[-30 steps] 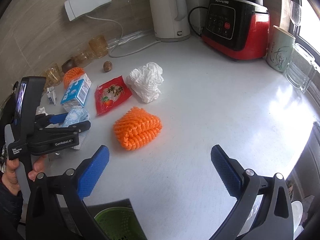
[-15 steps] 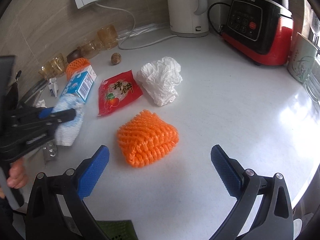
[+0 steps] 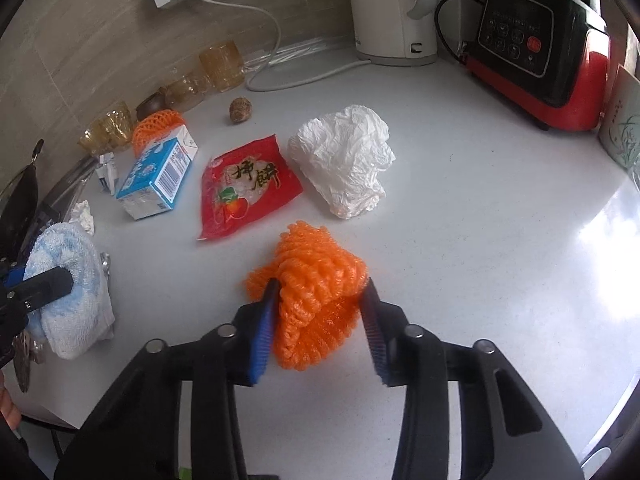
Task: Collect trash
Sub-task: 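Grasp the orange foam net with the right gripper while the left gripper holds the towel, then drop the orange net and towel into the green basket, opening both grippers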
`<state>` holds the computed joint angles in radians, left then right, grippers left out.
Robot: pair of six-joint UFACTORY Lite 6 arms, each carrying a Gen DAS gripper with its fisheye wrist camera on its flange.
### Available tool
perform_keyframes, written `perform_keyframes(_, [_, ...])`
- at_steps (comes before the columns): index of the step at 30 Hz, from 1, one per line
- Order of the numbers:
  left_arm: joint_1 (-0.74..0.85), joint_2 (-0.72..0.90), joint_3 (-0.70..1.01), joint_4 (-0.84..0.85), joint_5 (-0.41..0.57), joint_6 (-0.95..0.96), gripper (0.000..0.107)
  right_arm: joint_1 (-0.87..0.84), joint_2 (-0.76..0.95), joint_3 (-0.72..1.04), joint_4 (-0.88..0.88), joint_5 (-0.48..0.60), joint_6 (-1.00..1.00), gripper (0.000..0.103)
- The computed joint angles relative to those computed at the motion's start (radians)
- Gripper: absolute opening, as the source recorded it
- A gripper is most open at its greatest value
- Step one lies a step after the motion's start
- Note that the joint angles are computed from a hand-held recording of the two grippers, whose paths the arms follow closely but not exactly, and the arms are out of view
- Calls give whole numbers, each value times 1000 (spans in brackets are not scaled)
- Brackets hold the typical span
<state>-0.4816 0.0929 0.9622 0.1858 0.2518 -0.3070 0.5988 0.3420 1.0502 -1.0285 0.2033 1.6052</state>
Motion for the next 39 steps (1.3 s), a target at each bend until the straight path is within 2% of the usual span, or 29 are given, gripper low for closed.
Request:
perform_keyframes(4, [-2, -80, -56, -74, 4, 83, 24, 49, -74, -42, 6, 54, 16, 36])
perform_keyframes(9, [-23, -233, -148, -312, 45, 335, 24, 169, -251, -165, 43, 176, 67, 36])
perform_keyframes(11, [-41, -300, -188, -360, 64, 386, 24, 232, -320, -210, 72, 231, 91, 36])
perform_keyframes(15, [-77, -423, -271, -384, 102, 421, 24, 424, -468, -307, 136, 374, 198, 36])
perform_keyframes(18, [-95, -526, -342, -427, 141, 468, 24, 589, -506, -324, 200, 507, 281, 36])
perform_keyframes(22, [-107, -647, -431, -498, 200, 552, 24, 791, -483, -323, 274, 626, 437, 36])
perform_keyframes(25, [-113, -717, -494, -604, 257, 677, 24, 904, -429, -304, 303, 657, 563, 36])
perform_keyframes(33, [-276, -847, -624, -590, 306, 642, 24, 1059, -194, -174, 370, 643, 746, 37])
perform_keyframes(36, [-327, -904, -658, -556, 325, 597, 24, 1068, -131, -143, 383, 622, 769, 42])
perform_keyframes(39, [-338, -947, -687, -562, 352, 591, 24, 1062, -89, -136, 381, 576, 801, 53])
